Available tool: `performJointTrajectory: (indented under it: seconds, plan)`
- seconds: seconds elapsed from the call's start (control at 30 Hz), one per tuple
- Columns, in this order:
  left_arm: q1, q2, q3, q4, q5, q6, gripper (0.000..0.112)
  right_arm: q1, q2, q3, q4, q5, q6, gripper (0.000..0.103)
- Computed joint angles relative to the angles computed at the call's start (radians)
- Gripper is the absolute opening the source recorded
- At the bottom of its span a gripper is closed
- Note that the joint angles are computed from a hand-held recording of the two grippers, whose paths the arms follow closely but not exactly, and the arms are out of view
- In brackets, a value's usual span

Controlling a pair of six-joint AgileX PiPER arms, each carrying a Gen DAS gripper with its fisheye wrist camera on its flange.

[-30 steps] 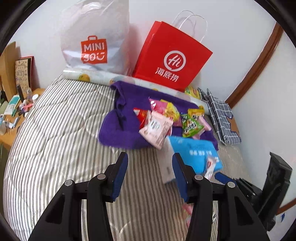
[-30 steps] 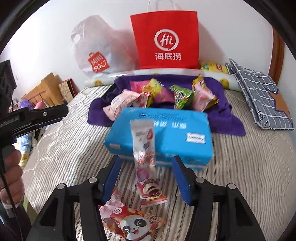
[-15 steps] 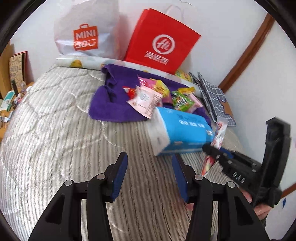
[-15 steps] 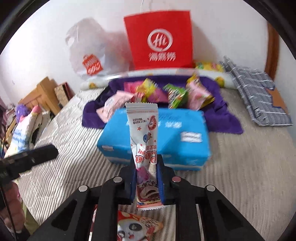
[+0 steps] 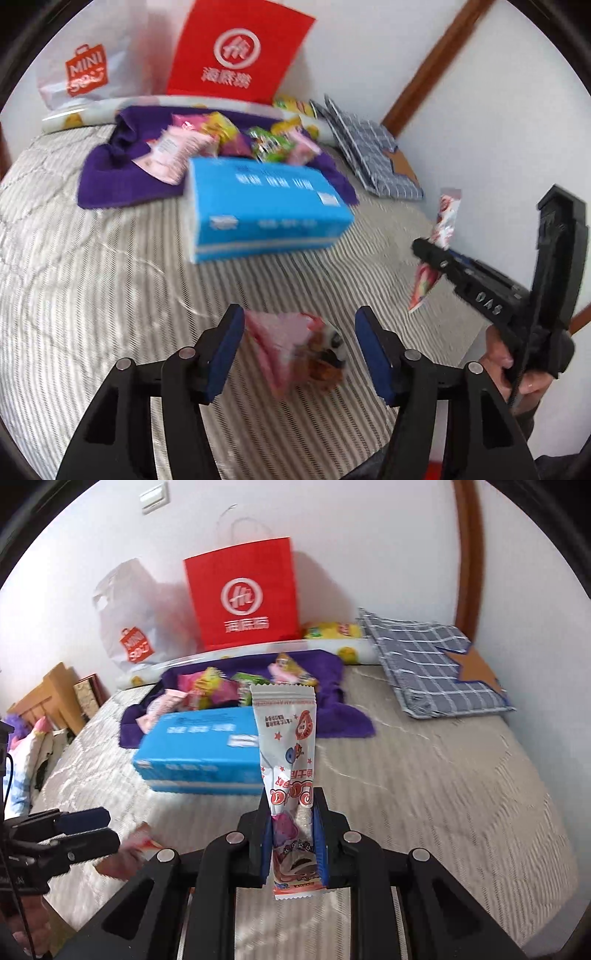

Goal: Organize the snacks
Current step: 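Grasp the white-pink stick snack with the right gripper while the left gripper grasps the panda-print pink bag, then carry the panda bag in the left gripper while the right gripper carries the stick snack over the towel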

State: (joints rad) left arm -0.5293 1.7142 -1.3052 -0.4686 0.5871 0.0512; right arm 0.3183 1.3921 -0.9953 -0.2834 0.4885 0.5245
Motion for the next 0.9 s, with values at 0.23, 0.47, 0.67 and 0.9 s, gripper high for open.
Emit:
performJointTrajectory:
  seconds: [0.23,0.47,0.67,0.9]
  plan:
    - [-0.124,0.058,-0.037,0.326,-0.039,-0.301,0.074,-0.104,-0.088,0.119,0.112,-0.037,-0.117,0.018]
    - [-0.178,0.16,-0.138,0.526,0.07,-0.48,0.074,-0.149,-0.113,0.158,0.202,-0.054,-0.212,0.018]
    - [-0.146,0.096,-0.056,0.421,-0.03,-0.388,0.065,-0.139,-0.1,0.155,0.215,-0.055,-0.228,0.018]
    - [-0.117,0.029,-0.04,0.412,-0.029,-0.367,0.064,-0.095,-0.059,0.092,0.197,-0.039,-0.205,0.018]
